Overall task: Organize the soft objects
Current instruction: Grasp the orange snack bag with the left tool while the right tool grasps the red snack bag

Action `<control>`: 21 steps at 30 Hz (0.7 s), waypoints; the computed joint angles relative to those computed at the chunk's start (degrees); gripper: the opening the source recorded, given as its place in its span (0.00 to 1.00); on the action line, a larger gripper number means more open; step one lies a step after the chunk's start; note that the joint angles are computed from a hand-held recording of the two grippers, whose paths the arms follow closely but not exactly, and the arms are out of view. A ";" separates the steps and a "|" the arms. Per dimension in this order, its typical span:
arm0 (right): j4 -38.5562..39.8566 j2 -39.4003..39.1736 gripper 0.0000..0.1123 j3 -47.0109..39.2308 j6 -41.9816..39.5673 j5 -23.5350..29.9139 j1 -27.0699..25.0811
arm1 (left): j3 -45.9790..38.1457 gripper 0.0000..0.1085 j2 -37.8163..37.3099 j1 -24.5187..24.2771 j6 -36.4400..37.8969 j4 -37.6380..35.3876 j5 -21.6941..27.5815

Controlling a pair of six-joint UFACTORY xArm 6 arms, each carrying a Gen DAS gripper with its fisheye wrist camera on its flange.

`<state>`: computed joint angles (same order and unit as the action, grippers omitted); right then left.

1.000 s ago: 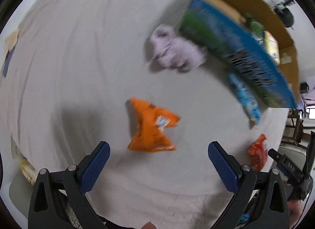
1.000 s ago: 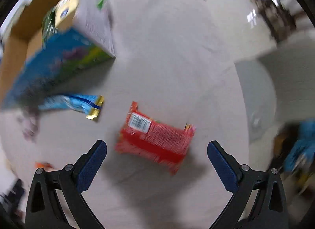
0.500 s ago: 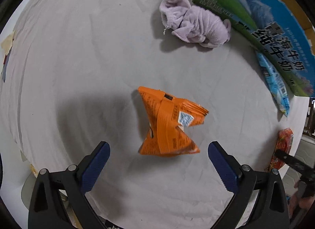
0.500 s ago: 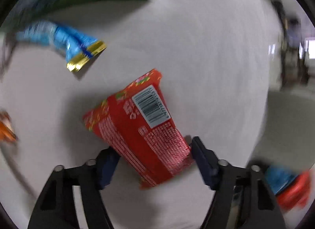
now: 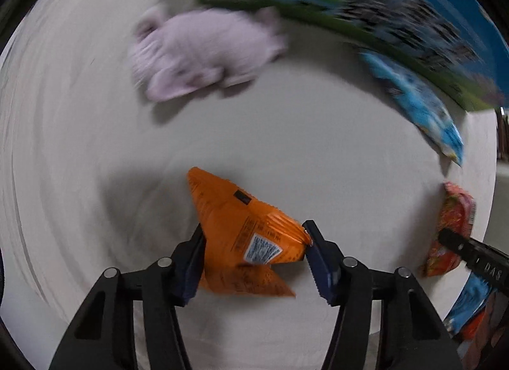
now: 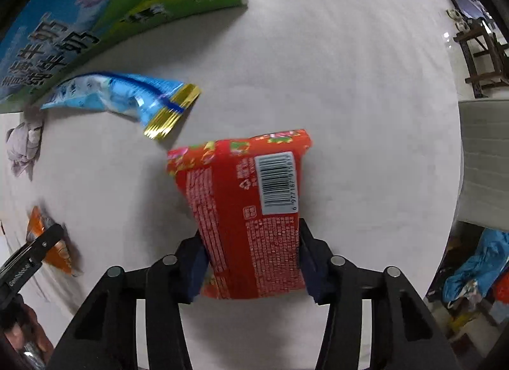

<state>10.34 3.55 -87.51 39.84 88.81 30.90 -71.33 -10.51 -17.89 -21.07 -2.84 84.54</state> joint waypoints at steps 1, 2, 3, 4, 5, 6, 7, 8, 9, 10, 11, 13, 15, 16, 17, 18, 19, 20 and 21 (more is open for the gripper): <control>0.89 -0.20 0.44 -0.07 -0.03 0.25 0.35 | -0.11 0.50 0.41 -0.89 -0.07 0.15 -0.45; 0.80 -0.20 0.44 -0.31 0.23 0.50 1.16 | -0.17 0.50 0.66 -1.77 -0.08 0.41 -0.65; 0.17 0.10 0.44 -0.84 0.17 0.89 2.08 | 0.09 0.50 0.92 -2.22 0.21 1.02 -1.02; -0.24 0.55 0.44 -1.36 -0.14 1.44 2.51 | 0.24 0.50 1.03 -3.21 -0.22 1.99 -1.28; -0.54 1.01 0.44 -1.73 -0.10 2.01 3.00 | 0.13 0.50 1.36 -4.05 -0.56 2.61 -1.28; -0.82 0.95 0.45 -1.44 0.29 2.05 3.45 | 0.23 0.50 1.62 -4.68 -0.86 3.04 -1.19; -1.26 1.30 0.46 -1.90 0.67 2.10 3.84 | -0.26 0.50 2.23 -5.46 -1.46 3.34 -0.88; -1.60 3.28 0.46 -4.19 0.80 2.77 4.04 | -0.09 0.51 2.88 -6.34 -2.32 3.30 -1.25; -1.92 3.58 0.46 -4.62 1.09 3.17 4.39 | 1.03 0.51 2.03 -6.38 -2.96 2.76 -2.21; -2.21 3.85 0.46 -5.05 1.33 3.48 4.73 | 1.01 0.51 2.46 -6.30 -2.98 2.50 -2.92; -2.46 3.88 0.47 -4.93 1.14 3.47 4.64 | 1.53 0.51 2.09 -6.43 -3.25 2.13 -3.31; -3.18 4.50 0.47 -5.86 1.77 4.08 5.33 | 2.96 0.50 1.06 -5.99 -3.08 1.69 -4.08; -3.83 5.08 0.47 -5.43 3.88 3.12 7.55 | 3.68 0.37 0.33 -6.41 -3.38 1.58 -4.57; -4.35 5.21 0.47 -5.58 4.07 3.22 7.60 | 4.34 0.36 -0.56 -5.90 -2.70 1.35 -4.59; -4.87 5.02 0.46 -5.02 4.01 2.90 7.77 | 3.57 0.35 -0.07 -6.01 -2.70 1.34 -4.02; -5.05 4.07 0.45 -2.21 3.87 1.52 7.78 | 3.94 0.34 -0.37 -6.43 -2.89 1.14 -4.12; -5.18 3.89 0.44 -1.81 4.72 0.51 8.49 | 3.69 0.34 -0.23 -6.52 -2.95 1.19 -4.03; -5.25 4.23 0.43 -2.50 4.46 0.76 8.19 | 3.74 0.34 -0.28 -6.34 -2.84 1.12 -4.00; -5.23 4.05 0.42 -2.27 3.18 0.63 7.01 | 4.07 0.34 -0.97 -6.53 -3.16 0.55 -3.95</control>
